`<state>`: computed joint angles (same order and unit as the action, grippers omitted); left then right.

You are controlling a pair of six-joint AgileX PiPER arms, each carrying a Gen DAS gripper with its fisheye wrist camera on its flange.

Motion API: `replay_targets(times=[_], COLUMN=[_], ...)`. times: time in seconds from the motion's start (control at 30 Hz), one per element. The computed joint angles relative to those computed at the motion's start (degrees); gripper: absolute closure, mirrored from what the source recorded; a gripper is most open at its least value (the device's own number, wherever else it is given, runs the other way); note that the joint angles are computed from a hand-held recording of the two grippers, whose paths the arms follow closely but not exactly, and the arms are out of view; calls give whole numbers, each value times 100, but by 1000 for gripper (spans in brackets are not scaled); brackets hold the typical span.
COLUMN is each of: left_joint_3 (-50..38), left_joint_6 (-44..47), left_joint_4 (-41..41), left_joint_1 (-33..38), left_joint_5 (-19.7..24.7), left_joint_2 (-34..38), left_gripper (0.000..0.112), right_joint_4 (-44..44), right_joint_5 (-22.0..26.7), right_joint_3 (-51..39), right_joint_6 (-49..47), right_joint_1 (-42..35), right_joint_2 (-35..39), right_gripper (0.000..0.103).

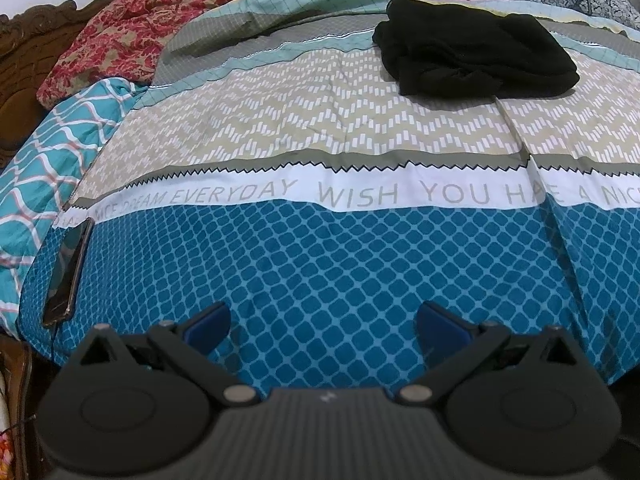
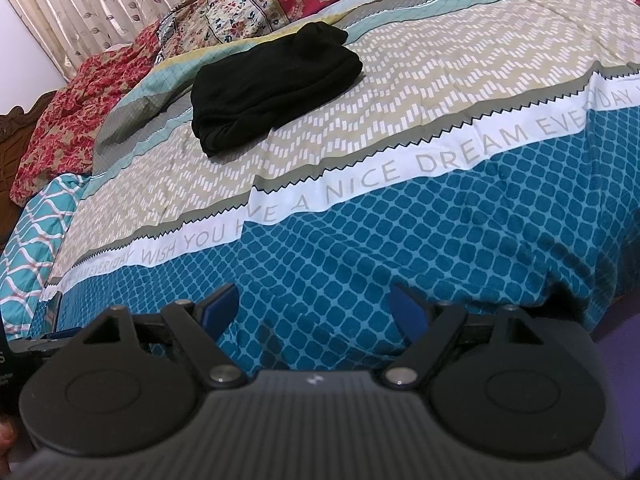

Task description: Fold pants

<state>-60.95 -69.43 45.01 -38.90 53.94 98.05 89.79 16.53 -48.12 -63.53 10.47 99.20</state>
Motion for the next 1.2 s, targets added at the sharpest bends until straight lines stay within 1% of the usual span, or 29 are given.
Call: replay_targets(times=[0.37, 0.83, 1.07, 1.2], left_joint_3=[10, 61, 93, 103], left_joint_6=[14, 71, 63, 64], left_joint_4=[6, -39, -32, -26], left_joint_1=[-14, 18, 22, 26], left_joint_5=[2, -53, -77, -86], left_joint_2=[15, 26, 37, 40], left_gripper=[9, 9, 9, 9], right_joint_4=[13, -153, 65, 6], right_joint_5=[31, 7, -61, -32], right_joint_3=[22, -45, -1, -8], right_joint_6=[-38, 215, 67, 108], right_joint_1=[-34, -19, 54, 28], right_joint_2=[-9, 26, 36, 38], right_gripper=[18, 17, 17, 17])
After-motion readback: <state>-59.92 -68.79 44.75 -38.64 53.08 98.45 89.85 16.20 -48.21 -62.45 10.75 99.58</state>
